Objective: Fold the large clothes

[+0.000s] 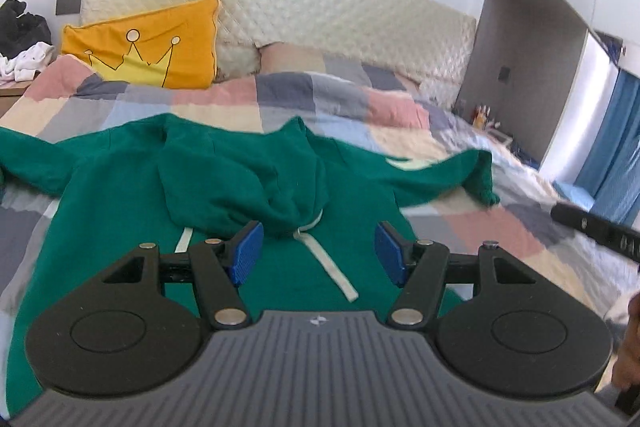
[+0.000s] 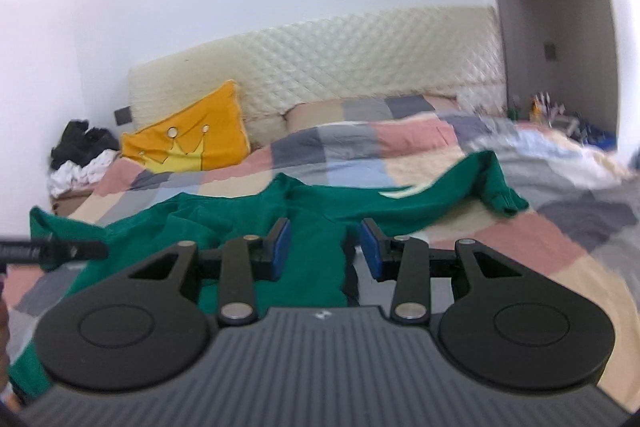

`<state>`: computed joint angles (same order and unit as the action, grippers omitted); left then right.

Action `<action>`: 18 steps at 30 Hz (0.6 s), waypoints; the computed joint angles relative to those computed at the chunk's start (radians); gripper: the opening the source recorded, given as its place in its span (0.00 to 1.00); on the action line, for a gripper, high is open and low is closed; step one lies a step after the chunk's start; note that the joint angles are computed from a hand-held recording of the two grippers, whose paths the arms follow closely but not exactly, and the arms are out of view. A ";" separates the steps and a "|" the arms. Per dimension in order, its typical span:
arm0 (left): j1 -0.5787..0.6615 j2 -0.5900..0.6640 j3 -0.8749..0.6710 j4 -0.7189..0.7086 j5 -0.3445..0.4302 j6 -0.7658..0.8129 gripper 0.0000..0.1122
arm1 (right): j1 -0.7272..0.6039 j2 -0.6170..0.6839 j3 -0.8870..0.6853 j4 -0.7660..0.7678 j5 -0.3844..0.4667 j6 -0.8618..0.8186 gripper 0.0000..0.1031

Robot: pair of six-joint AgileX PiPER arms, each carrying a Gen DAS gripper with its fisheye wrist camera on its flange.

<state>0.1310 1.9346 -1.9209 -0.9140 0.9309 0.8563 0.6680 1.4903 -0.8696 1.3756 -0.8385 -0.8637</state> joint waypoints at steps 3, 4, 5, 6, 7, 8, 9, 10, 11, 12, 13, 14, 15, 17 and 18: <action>-0.023 -0.025 0.050 0.032 -0.034 0.005 0.60 | -0.067 0.011 0.020 -0.055 0.015 0.081 0.40; -0.030 -0.026 0.055 0.041 -0.044 0.004 0.60 | -0.098 0.032 0.014 -0.085 0.020 0.100 0.40; -0.038 -0.029 0.063 0.049 -0.057 0.001 0.60 | -0.130 0.059 -0.010 -0.085 0.034 0.097 0.40; -0.045 -0.028 0.066 0.057 -0.066 -0.006 0.61 | -0.156 0.079 -0.028 -0.084 0.043 0.096 0.41; -0.052 -0.021 0.059 0.068 -0.072 -0.017 0.61 | -0.195 0.109 -0.057 -0.099 0.066 0.106 0.42; -0.060 -0.017 0.055 0.083 -0.078 -0.033 0.61 | -0.223 0.131 -0.078 -0.112 0.087 0.120 0.42; -0.068 -0.012 0.053 0.100 -0.085 -0.050 0.61 | -0.244 0.146 -0.090 -0.129 0.102 0.147 0.42; -0.075 0.002 0.034 0.117 -0.086 -0.069 0.61 | -0.278 0.172 -0.120 -0.160 0.134 0.186 0.42; -0.080 0.010 0.030 0.130 -0.092 -0.083 0.61 | -0.304 0.194 -0.145 -0.188 0.162 0.219 0.42; -0.085 0.022 0.017 0.145 -0.094 -0.101 0.61 | -0.334 0.216 -0.171 -0.224 0.196 0.253 0.42; -0.089 0.036 0.000 0.165 -0.094 -0.123 0.61 | -0.361 0.239 -0.199 -0.264 0.225 0.280 0.42; -0.092 0.048 -0.013 0.183 -0.093 -0.144 0.61 | -0.382 0.261 -0.231 -0.279 0.253 0.277 0.42; -0.095 0.059 -0.022 0.200 -0.092 -0.165 0.61 | -0.396 0.282 -0.268 -0.260 0.275 0.235 0.45; -0.096 0.086 -0.050 0.215 -0.086 -0.194 0.62 | -0.412 0.342 -0.362 -0.192 0.294 0.091 0.56; -0.099 0.101 -0.067 0.230 -0.087 -0.215 0.62 | -0.424 0.366 -0.396 -0.187 0.314 0.067 0.62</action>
